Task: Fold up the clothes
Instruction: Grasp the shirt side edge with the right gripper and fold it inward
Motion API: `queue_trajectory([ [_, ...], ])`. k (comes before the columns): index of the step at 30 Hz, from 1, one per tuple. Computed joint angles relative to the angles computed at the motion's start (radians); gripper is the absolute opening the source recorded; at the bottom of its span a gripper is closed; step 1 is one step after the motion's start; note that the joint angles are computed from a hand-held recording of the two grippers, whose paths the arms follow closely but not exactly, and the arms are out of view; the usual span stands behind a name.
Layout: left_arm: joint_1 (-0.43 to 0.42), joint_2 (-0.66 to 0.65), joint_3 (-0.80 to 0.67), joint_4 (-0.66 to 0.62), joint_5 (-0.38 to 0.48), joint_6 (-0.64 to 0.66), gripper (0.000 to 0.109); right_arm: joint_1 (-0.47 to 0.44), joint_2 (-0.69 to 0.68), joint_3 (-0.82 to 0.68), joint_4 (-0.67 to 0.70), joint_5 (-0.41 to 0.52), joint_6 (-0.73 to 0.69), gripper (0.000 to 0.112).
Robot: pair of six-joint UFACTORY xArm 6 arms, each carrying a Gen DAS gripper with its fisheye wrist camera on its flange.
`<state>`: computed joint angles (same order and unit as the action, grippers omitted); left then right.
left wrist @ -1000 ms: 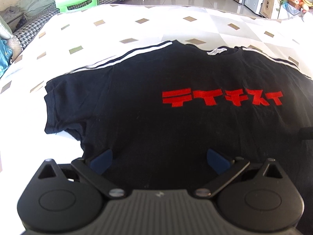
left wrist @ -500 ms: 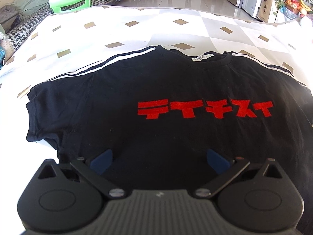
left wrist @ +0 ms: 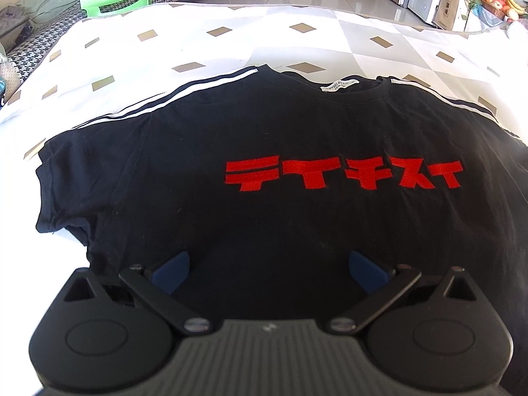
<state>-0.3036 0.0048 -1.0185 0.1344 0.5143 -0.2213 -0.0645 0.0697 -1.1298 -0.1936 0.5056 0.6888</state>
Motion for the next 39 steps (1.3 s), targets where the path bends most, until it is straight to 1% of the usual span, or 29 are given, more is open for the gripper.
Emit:
queue_trajectory([
  [4, 0.000, 0.003, -0.001, 0.000, -0.004, 0.000, 0.103, 0.006, 0.007, 0.001, -0.052, -0.017, 0.015, 0.065],
  [7, 0.000, 0.004, 0.000, 0.002, -0.009, -0.001, 0.103, 0.016, 0.018, -0.007, -0.120, -0.018, 0.033, 0.063],
  [9, 0.001, 0.005, -0.001, 0.002, -0.011, -0.001, 0.103, 0.024, 0.026, -0.013, -0.166, -0.016, 0.045, 0.057],
  [13, 0.001, 0.006, -0.001, 0.003, -0.013, -0.001, 0.103, 0.043, 0.043, -0.029, -0.260, -0.001, 0.060, 0.052],
  [16, 0.001, 0.006, -0.001, 0.002, -0.012, 0.000, 0.103, 0.050, 0.046, -0.034, -0.280, 0.002, 0.057, 0.040],
  [18, 0.001, 0.006, -0.001, 0.002, -0.012, 0.000, 0.103, 0.053, 0.047, -0.037, -0.278, 0.001, 0.048, 0.025],
  [21, 0.002, 0.005, -0.001, 0.000, -0.011, 0.003, 0.103, 0.055, 0.046, -0.039, -0.258, -0.002, 0.041, 0.015],
  [24, 0.002, 0.005, -0.001, -0.002, -0.011, 0.006, 0.103, 0.058, 0.044, -0.041, -0.259, -0.003, 0.049, 0.013],
  [28, 0.002, 0.006, -0.001, -0.002, -0.011, 0.006, 0.103, 0.072, 0.031, -0.045, -0.336, -0.013, 0.088, 0.012],
  [33, 0.001, 0.006, -0.001, -0.002, -0.012, 0.005, 0.103, 0.115, 0.007, -0.040, -0.460, -0.065, 0.074, 0.012],
  [35, 0.001, 0.006, -0.001, -0.003, -0.012, 0.007, 0.103, 0.137, -0.005, -0.028, -0.491, -0.101, 0.030, 0.012],
  [39, 0.001, 0.006, 0.000, -0.003, -0.015, 0.009, 0.103, 0.184, -0.006, 0.000, -0.409, -0.181, -0.193, 0.012],
])
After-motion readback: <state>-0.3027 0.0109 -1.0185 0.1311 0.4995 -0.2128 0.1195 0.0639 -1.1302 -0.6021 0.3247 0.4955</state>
